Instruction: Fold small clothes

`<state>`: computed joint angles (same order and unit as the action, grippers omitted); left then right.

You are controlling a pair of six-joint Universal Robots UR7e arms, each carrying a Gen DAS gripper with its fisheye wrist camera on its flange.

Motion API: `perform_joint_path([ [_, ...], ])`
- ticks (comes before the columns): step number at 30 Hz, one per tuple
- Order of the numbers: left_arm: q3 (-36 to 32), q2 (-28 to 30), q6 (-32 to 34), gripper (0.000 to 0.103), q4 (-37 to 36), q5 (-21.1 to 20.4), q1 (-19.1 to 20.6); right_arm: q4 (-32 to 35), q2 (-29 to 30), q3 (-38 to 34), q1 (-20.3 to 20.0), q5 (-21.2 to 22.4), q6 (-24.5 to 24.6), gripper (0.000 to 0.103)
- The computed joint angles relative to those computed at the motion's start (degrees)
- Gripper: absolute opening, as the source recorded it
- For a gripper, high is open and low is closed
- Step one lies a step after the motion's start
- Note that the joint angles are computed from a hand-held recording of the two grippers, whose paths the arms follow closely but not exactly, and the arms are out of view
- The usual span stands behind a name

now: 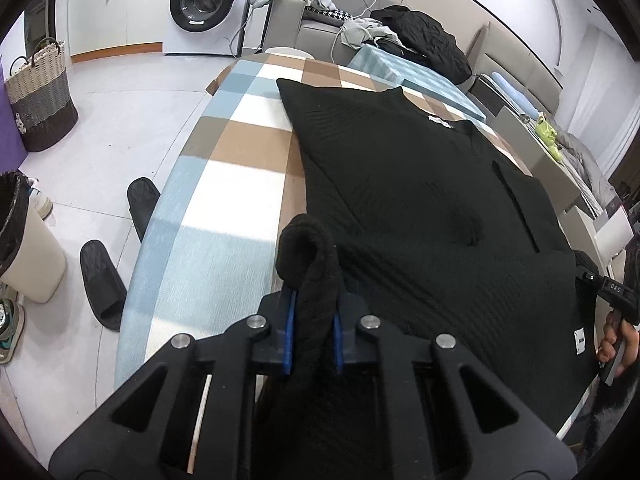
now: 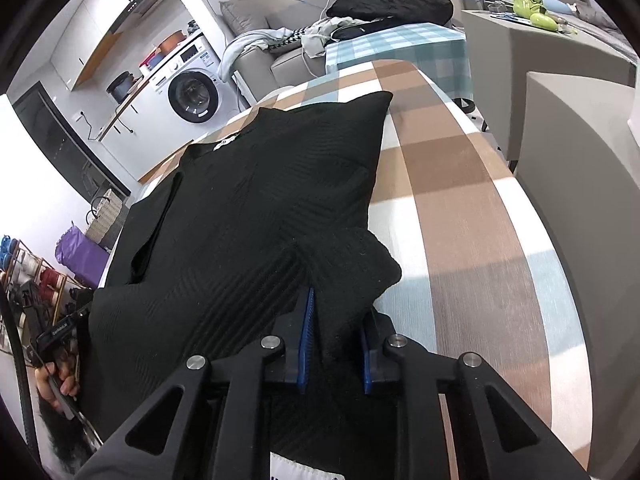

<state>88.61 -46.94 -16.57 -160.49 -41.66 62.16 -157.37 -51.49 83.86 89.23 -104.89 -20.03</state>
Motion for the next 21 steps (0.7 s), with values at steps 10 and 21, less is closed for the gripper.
perform_joint_path([
  [10,8.10,-4.46,-0.72,0.016,-4.24,3.60,-3.07,-2.79,-4.05,6.22,0.61,-1.43,-0.30,0.037],
  [21,16.40,-10.20,-7.36,0.057,-1.98,8.83,-7.34,-7.47,-10.73,14.74,0.38,-0.68,-4.17,0.064],
])
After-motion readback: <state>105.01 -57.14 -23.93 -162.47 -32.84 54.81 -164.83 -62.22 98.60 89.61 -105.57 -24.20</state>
